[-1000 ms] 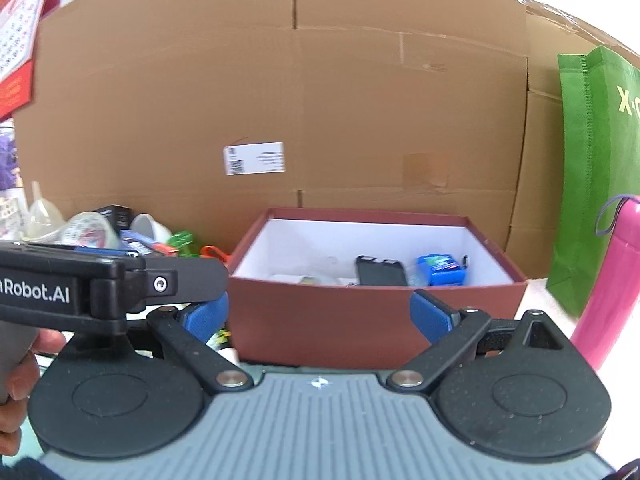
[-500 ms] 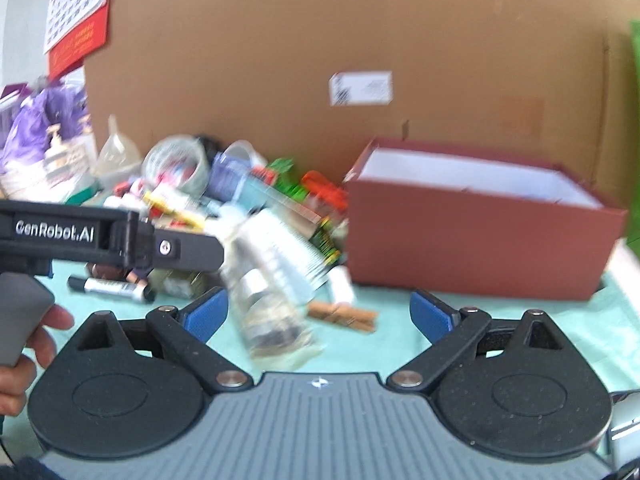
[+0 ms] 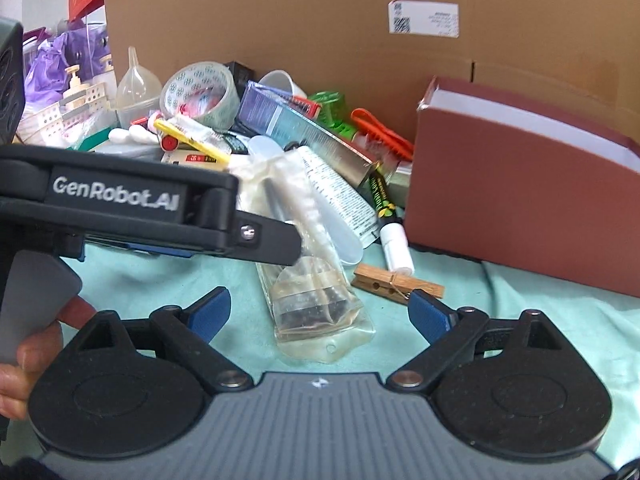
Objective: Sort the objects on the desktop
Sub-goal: 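Return the right gripper to the pile and grasp the clear plastic bag, then lift the clear plastic bag with the right gripper and carry it to the box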
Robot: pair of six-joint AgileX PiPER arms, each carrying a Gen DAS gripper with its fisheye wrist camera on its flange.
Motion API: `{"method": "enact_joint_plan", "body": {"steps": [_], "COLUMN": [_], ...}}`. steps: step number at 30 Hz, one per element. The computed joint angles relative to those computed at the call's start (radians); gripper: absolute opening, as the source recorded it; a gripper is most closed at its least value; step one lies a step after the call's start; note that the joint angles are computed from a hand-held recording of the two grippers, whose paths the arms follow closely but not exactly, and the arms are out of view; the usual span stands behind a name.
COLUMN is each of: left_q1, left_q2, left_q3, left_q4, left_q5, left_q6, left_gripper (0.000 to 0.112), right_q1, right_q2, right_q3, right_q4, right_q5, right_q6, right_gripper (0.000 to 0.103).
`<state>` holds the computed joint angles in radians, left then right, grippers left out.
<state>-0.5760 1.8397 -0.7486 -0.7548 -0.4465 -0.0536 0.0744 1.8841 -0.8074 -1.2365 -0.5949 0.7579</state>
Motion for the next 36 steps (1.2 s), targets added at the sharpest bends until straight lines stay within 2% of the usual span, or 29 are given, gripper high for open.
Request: {"method": "enact_joint_plan", "body": {"steps": [3, 5, 7, 9, 12, 19, 22, 25, 28, 32, 34, 36], "left_q1": [0.019, 0.015, 0.015, 0.021, 0.033, 0.038, 0.030, 0.043, 0.033, 0.042, 0.048, 0.045], "left_q2": [0.025, 0.034, 0.038, 0.040, 0.052, 0.062, 0.058, 0.041, 0.034, 0.021, 0.020, 0.023], "left_q3": [-0.038, -0.045, -0.056, -0.061, -0.087, -0.109, -0.107, -0.083, -0.080, -0.062, -0.062, -0.070], "left_q4": [-0.002, -0.019, -0.032, 0.001, 0.034, -0.011, -0.101, 0.017, -0.008, 0.070, 0.099, 0.067], "left_q5": [0.045, 0.038, 0.046, 0.054, 0.084, 0.093, 0.091, 0.110, 0.115, 0.125, 0.135, 0.139], "left_q6": [-0.012, -0.003, 0.021, -0.001, -0.018, 0.021, 0.116, 0.003, 0.024, -0.074, -0.102, -0.070], "left_gripper": [0.097, 0.097, 0.097, 0.092, 0.086, 0.072, 0.058, 0.044, 0.041, 0.035, 0.034, 0.036], "right_q1": [0.003, 0.011, 0.012, 0.017, 0.019, 0.018, 0.012, 0.001, -0.010, -0.028, -0.040, -0.041], "right_q2": [0.028, 0.043, 0.055, 0.060, 0.062, 0.043, 0.024, 0.003, -0.012, -0.014, -0.014, -0.017], "right_q3": [-0.042, -0.068, -0.083, -0.095, -0.101, -0.088, -0.063, -0.031, -0.006, 0.004, 0.003, 0.009], "right_q4": [-0.060, -0.091, -0.098, -0.110, -0.118, -0.163, -0.189, -0.206, -0.209, -0.223, -0.240, -0.232], "right_q5": [0.007, 0.027, 0.026, 0.029, 0.021, 0.013, 0.002, -0.014, -0.027, -0.050, -0.066, -0.065], "right_q6": [0.071, 0.113, 0.121, 0.132, 0.133, 0.164, 0.180, 0.190, 0.183, 0.214, 0.246, 0.247], "right_gripper": [0.082, 0.075, 0.073, 0.072, 0.060, 0.055, 0.051, 0.051, 0.050, 0.050, 0.051, 0.051]}}
